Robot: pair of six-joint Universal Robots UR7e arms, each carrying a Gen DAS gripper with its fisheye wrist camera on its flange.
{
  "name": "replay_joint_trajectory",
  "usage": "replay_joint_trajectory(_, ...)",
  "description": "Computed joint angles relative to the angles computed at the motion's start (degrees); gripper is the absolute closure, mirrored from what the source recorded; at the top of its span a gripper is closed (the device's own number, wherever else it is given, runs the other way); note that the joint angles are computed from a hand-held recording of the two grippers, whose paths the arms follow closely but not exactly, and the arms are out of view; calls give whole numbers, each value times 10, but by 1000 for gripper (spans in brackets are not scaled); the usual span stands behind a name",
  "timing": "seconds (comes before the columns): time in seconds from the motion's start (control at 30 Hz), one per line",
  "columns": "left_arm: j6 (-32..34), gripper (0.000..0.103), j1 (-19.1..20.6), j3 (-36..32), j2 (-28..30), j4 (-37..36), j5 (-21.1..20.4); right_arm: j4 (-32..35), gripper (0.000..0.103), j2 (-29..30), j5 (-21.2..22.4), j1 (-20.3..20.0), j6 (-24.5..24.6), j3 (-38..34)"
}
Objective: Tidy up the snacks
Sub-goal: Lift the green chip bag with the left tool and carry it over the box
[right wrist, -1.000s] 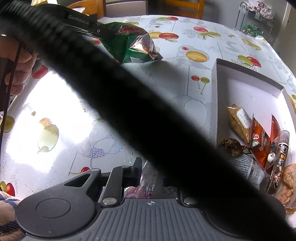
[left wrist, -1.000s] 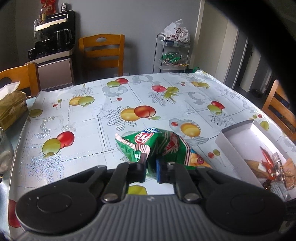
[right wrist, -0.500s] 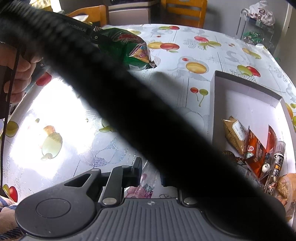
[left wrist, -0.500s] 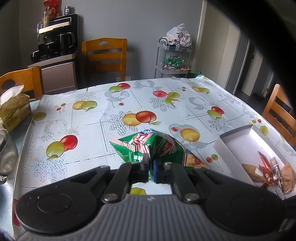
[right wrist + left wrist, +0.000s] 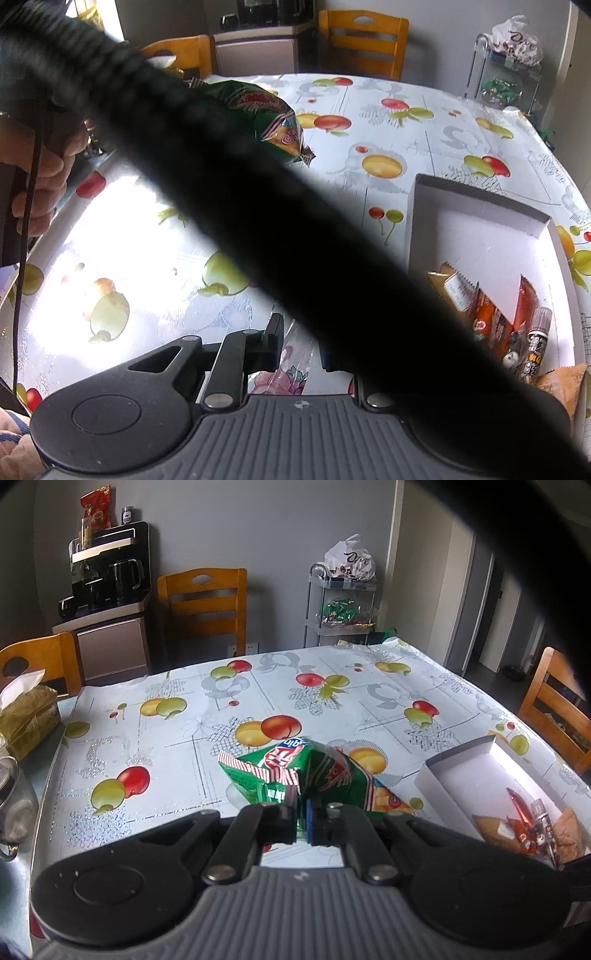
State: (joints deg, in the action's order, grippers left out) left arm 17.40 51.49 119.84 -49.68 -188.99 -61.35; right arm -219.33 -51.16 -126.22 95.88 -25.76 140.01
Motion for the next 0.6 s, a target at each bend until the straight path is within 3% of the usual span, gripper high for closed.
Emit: replay_joint_trajectory(0.6, -4, 103, -28, -3, 7, 0, -20, -39, 82, -33, -3, 1, -7, 19)
